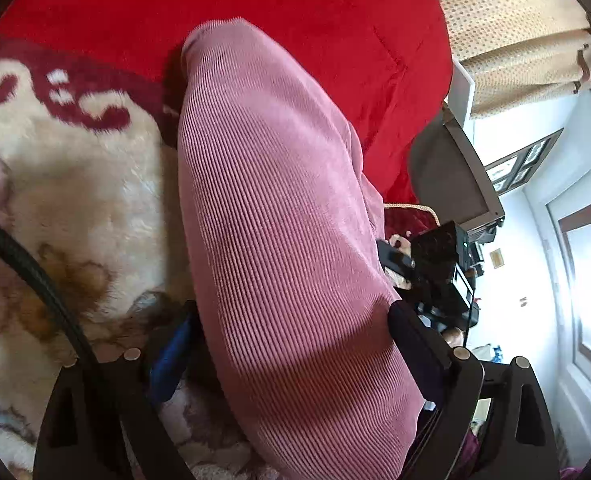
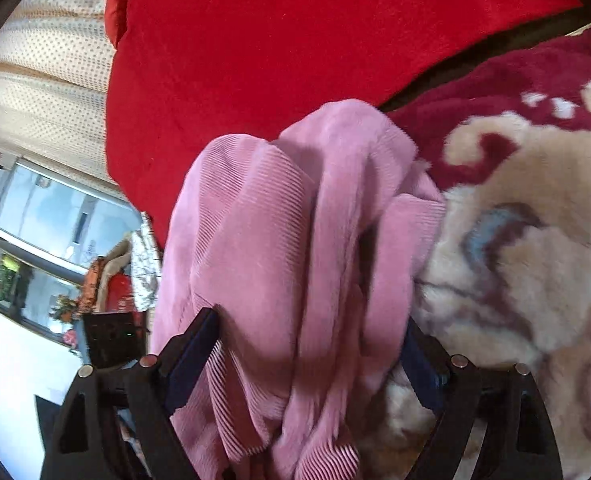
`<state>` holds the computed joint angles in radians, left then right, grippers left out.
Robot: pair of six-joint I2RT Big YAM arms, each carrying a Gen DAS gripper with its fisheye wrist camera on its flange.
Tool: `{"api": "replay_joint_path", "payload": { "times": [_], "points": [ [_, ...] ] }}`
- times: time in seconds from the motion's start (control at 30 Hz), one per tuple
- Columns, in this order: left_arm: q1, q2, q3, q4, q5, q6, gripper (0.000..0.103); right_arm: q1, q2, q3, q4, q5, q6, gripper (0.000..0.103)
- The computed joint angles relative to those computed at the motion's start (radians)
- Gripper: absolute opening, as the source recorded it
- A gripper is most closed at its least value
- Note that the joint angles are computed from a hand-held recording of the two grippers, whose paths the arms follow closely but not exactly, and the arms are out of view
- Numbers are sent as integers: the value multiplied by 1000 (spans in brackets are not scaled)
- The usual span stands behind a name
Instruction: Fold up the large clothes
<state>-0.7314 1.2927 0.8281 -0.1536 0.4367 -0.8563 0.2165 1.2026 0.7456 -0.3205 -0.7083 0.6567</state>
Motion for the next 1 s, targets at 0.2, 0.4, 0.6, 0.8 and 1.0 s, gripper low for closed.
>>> {"api": "replay_joint_path", "payload": {
  "times": [0.2, 0.4, 0.6, 0.8, 1.0],
  "points": [
    [-21, 9, 17, -8, -38, 10, 93, 38, 41, 20, 62, 26, 27, 78],
    [-66, -19, 38, -49, -165, 87, 72, 78, -17, 34, 7, 131, 15, 50],
    [-96, -54, 47, -74, -225, 125, 68, 135, -100, 37, -30, 256, -6, 43],
    [-131, -115, 52, -111, -281, 163, 68, 181, -201, 8, -44, 325, -9, 42],
    [-164, -220, 19, -154, -349, 187, 68, 226, -285, -5, -40, 361, 4, 42]
  ]
}}
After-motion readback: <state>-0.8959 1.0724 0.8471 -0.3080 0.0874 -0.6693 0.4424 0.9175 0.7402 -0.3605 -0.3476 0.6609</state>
